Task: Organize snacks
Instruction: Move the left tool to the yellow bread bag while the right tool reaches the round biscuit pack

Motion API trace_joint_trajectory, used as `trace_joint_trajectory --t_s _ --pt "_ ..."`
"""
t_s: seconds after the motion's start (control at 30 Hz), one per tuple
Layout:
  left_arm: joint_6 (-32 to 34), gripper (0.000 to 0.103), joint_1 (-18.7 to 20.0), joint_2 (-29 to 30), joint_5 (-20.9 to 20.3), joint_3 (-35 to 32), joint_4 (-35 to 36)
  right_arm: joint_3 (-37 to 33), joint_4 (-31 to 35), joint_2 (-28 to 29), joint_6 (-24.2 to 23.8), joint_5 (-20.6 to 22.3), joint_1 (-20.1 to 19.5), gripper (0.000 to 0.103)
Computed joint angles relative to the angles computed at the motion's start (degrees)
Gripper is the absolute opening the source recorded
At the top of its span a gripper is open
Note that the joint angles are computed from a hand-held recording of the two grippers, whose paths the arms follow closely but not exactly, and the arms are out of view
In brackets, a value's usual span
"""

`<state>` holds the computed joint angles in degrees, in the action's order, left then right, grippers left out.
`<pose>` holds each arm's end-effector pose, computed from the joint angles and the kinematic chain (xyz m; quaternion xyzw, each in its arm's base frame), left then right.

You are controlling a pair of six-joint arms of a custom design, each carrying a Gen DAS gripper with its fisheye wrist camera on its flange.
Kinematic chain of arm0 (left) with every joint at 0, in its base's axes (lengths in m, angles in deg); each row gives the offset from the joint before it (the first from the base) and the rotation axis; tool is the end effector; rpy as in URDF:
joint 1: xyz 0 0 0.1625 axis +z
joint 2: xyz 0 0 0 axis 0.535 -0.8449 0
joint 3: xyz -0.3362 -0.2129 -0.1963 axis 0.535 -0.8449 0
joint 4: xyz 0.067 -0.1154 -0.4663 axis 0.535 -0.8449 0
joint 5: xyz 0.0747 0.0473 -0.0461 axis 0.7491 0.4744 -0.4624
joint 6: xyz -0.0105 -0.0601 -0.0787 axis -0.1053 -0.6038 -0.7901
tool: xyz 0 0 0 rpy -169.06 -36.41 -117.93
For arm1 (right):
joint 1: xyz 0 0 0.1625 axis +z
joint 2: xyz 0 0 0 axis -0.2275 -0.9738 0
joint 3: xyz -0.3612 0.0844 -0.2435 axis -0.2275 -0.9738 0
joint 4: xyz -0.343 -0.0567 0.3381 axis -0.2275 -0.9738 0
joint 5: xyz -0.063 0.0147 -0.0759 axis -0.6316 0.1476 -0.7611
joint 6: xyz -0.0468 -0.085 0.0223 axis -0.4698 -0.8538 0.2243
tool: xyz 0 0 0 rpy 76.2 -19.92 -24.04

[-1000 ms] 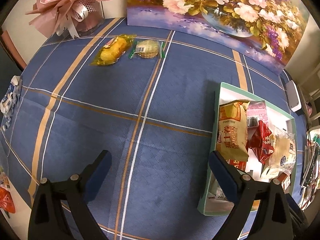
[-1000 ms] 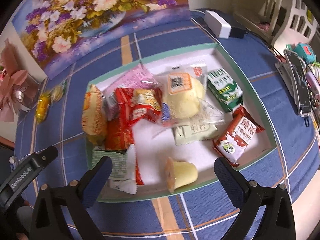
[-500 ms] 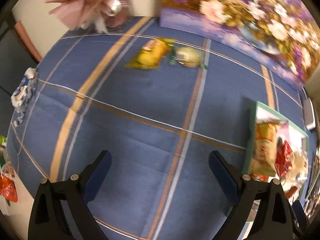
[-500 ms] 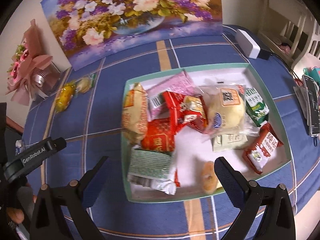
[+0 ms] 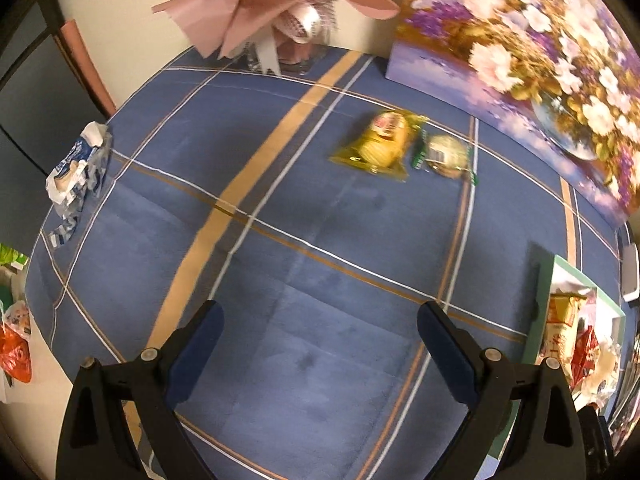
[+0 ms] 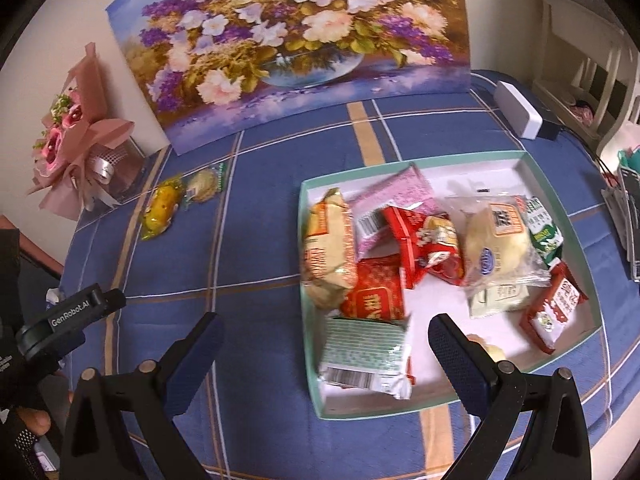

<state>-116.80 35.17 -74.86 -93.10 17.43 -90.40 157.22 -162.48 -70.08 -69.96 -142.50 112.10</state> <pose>-0.0972 -0.8088 0.1909 -0.2113 0.8398 -0.2792 0.4150 0.2091 -0.8128 0.0920 0.0999 -0.9331 0.2098 0.2744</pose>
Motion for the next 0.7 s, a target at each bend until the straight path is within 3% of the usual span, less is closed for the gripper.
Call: trace_joint_trajectory --t_s 0.7 --pt "1.7 0.097 2.1 0.2 -2.4 -1.3 -1.6 -7.8 1.4 6.5 -1.7 -2.0 2.2 0.103"
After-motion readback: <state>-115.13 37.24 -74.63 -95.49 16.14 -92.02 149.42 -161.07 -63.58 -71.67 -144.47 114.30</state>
